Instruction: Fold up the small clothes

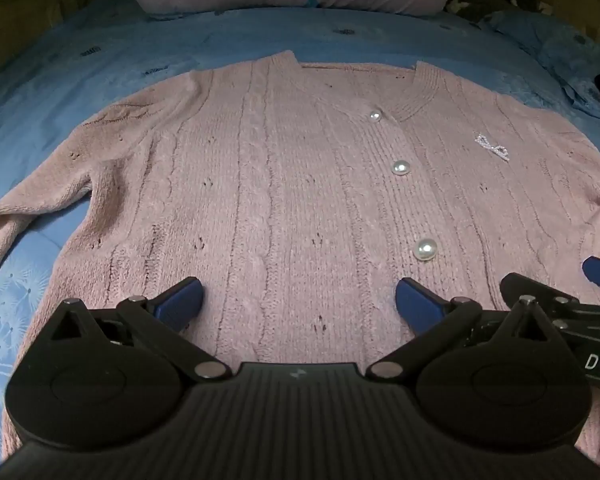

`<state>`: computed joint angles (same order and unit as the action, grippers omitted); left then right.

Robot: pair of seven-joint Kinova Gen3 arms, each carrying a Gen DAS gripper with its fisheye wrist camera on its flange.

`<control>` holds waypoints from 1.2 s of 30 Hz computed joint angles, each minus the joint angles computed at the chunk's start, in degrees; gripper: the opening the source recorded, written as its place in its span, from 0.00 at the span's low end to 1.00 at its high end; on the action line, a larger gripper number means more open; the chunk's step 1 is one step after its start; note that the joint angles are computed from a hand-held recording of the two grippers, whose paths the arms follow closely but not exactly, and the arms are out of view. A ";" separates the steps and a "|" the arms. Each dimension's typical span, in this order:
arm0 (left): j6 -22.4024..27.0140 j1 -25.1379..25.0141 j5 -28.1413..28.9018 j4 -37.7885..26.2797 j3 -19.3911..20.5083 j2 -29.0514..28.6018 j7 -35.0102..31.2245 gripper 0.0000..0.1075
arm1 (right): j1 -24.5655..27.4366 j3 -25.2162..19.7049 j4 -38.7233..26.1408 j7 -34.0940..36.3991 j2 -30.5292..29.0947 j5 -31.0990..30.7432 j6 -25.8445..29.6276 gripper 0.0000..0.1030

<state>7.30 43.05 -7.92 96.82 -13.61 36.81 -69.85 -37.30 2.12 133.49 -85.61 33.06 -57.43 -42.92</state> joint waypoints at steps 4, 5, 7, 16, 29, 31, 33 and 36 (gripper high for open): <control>-0.21 0.73 0.14 0.06 -0.79 0.08 0.35 0.96 | 0.20 -0.17 0.99 -0.33 -0.71 0.78 -0.40 1.00; -0.18 0.91 0.17 0.04 -0.97 0.09 0.43 0.96 | 0.18 -0.16 1.00 -0.29 -0.64 0.75 -0.41 1.00; -0.22 0.89 0.16 0.07 -0.97 0.07 0.39 0.96 | -0.08 -0.06 0.91 0.12 -0.75 0.10 -0.23 1.00; -0.72 1.17 0.41 0.47 -1.27 0.07 0.21 0.96 | -0.30 -0.08 0.62 1.22 -0.74 -0.84 0.04 1.00; -0.98 1.19 0.83 0.54 -1.48 0.13 -0.38 0.96 | 0.61 -0.52 0.80 0.70 -1.02 -0.02 0.41 1.00; -0.87 0.90 0.86 0.37 -1.26 0.15 -0.55 0.96 | 1.22 -0.76 1.12 -1.00 -0.99 1.21 0.22 1.00; -0.91 1.01 0.90 0.39 -1.37 0.18 -0.53 0.96 | 1.07 -0.49 1.10 -1.21 -0.91 1.36 0.35 1.00; -0.95 1.04 0.95 0.41 -1.42 0.19 -0.58 0.96 | 0.29 0.12 0.53 0.07 -0.84 0.14 0.97 1.00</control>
